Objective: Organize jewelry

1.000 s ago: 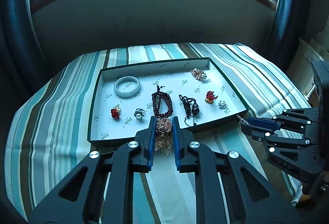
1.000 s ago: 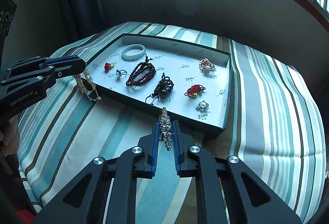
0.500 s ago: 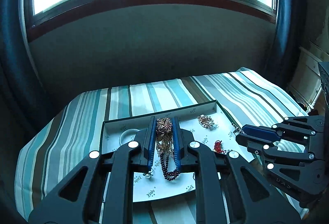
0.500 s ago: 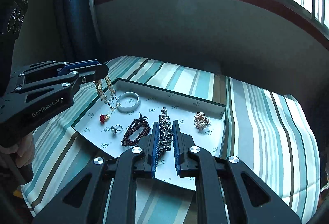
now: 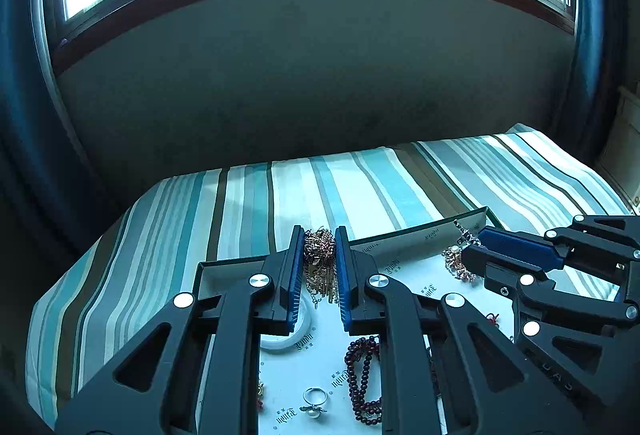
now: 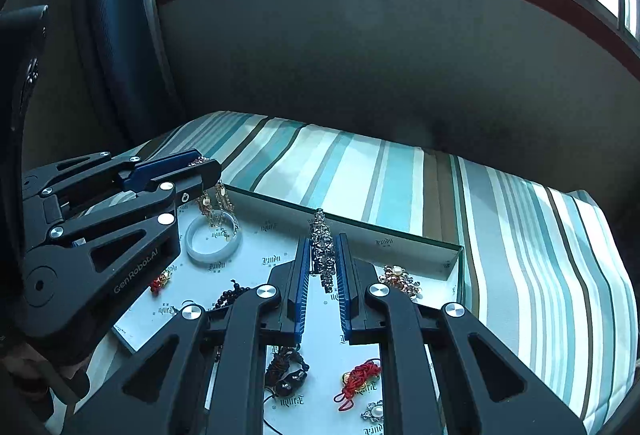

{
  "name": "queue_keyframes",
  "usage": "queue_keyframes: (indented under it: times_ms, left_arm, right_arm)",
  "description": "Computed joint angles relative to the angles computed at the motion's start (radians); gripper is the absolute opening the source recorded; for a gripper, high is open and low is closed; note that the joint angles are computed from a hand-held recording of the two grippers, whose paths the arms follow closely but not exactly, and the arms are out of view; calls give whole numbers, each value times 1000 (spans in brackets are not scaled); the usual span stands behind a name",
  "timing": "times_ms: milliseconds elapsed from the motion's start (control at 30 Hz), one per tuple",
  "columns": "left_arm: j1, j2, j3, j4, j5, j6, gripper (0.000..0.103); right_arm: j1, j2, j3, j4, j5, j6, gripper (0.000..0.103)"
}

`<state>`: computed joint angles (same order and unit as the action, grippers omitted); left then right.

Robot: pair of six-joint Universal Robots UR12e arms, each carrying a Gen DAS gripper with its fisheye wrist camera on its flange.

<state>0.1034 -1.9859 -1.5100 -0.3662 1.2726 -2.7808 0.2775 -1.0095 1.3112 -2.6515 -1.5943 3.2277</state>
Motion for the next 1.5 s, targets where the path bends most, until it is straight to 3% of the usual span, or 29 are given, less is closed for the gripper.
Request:
queue_keyframes:
  times_ms: [333, 600, 1167, 1233, 1300, 1400, 1467, 1500]
  left_arm:
    - [-33, -91, 85, -120, 112, -5, 15]
    - [-42, -124, 142, -261, 128, 3, 15]
    - [-44, -129, 153, -298, 126, 17, 17]
    - [-45, -130, 154, -297, 130, 16, 25]
    - [-45, -128, 151, -292, 132, 15, 38]
    - [-42, -126, 148, -281, 134, -8, 44]
    - [-37, -125, 146, -279, 121, -24, 61]
    - [-35, -124, 145, -277, 118, -25, 61]
  right_arm:
    - [-6, 80, -85, 125, -29, 41, 13]
    - [-13, 105, -126, 205, -3, 42, 13]
    - [-14, 115, -146, 257, 5, 42, 14]
    - [-15, 115, -148, 265, 9, 46, 18]
    - [-14, 116, -149, 270, -2, 58, 37]
    - [-17, 110, -137, 258, -6, 71, 46]
    - [-15, 105, -129, 245, -20, 72, 56]
    - [-14, 102, -123, 234, -29, 72, 60]
